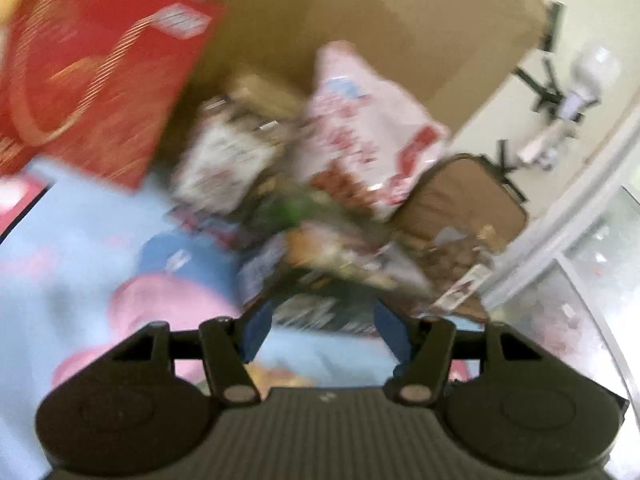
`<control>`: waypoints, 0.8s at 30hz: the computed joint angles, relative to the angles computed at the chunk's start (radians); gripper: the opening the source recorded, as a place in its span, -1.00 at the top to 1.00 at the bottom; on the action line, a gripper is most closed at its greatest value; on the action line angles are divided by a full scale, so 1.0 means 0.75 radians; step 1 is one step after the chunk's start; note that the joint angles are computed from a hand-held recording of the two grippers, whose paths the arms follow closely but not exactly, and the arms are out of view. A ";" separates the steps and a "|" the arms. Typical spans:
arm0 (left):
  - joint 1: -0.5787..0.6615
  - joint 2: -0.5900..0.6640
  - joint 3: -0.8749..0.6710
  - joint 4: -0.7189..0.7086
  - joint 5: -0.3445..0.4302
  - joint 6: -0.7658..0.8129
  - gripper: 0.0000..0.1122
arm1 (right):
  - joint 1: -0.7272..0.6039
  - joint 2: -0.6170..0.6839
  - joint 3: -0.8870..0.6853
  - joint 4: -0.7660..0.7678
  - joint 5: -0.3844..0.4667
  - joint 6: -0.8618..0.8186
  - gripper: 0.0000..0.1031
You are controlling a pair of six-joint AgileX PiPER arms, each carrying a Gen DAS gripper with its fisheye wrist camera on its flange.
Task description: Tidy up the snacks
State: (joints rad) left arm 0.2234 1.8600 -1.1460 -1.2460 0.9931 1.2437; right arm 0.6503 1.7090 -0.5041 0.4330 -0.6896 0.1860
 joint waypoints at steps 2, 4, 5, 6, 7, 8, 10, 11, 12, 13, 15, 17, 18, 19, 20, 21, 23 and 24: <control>0.033 0.017 0.018 0.022 0.016 0.006 0.01 | 0.017 0.055 -0.034 -0.129 0.027 0.152 0.22; 0.057 0.027 0.047 0.024 0.052 0.039 0.05 | 0.067 0.097 -0.069 -0.117 0.042 0.161 0.17; 0.054 0.025 0.062 0.023 0.052 0.050 0.16 | 0.090 0.113 -0.095 -0.071 0.069 0.117 -0.01; 0.044 0.027 0.071 0.033 0.044 0.053 0.20 | 0.105 0.122 -0.122 -0.028 0.110 0.072 -0.21; 0.025 0.033 0.073 0.054 0.024 0.041 0.30 | 0.120 0.141 -0.148 0.024 0.138 0.034 -0.22; 0.005 0.043 0.072 0.070 0.000 0.030 0.48 | 0.127 0.159 -0.172 0.042 0.165 0.020 -0.22; -0.013 0.068 0.076 0.074 -0.008 0.038 0.66 | 0.148 0.189 -0.194 0.065 0.180 0.000 -0.24; -0.014 0.074 0.088 0.063 -0.006 0.056 0.79 | 0.181 0.200 -0.205 0.153 0.162 -0.080 -0.24; -0.008 0.084 0.089 0.065 0.013 0.060 0.88 | 0.203 0.205 -0.228 0.242 0.172 -0.175 -0.14; 0.001 0.103 0.075 0.078 0.057 0.046 0.95 | 0.226 0.211 -0.231 0.292 0.148 -0.216 -0.03; 0.004 0.118 0.067 0.094 0.119 0.033 0.95 | 0.240 0.207 -0.222 0.268 0.111 -0.181 0.17; -0.011 0.067 0.110 0.082 0.074 0.078 0.94 | 0.288 0.199 -0.223 0.359 0.080 -0.296 0.63; -0.009 0.050 0.118 0.077 0.067 0.082 0.94 | 0.315 0.200 -0.232 0.440 0.069 -0.401 0.63; 0.005 0.042 0.118 0.065 0.083 0.087 0.93 | 0.330 0.209 -0.247 0.507 0.066 -0.483 0.63; 0.028 0.035 0.116 0.046 0.103 0.096 0.90 | 0.323 0.225 -0.264 0.529 0.074 -0.521 0.62; 0.045 0.028 0.113 0.030 0.102 0.096 0.90 | 0.317 0.226 -0.261 0.520 0.083 -0.511 0.57; 0.072 0.022 0.096 0.016 0.066 0.090 0.90 | 0.279 0.218 -0.218 0.393 0.079 -0.354 0.50; 0.076 0.035 0.070 0.033 0.050 0.055 0.88 | 0.262 0.207 -0.186 0.317 0.060 -0.257 0.36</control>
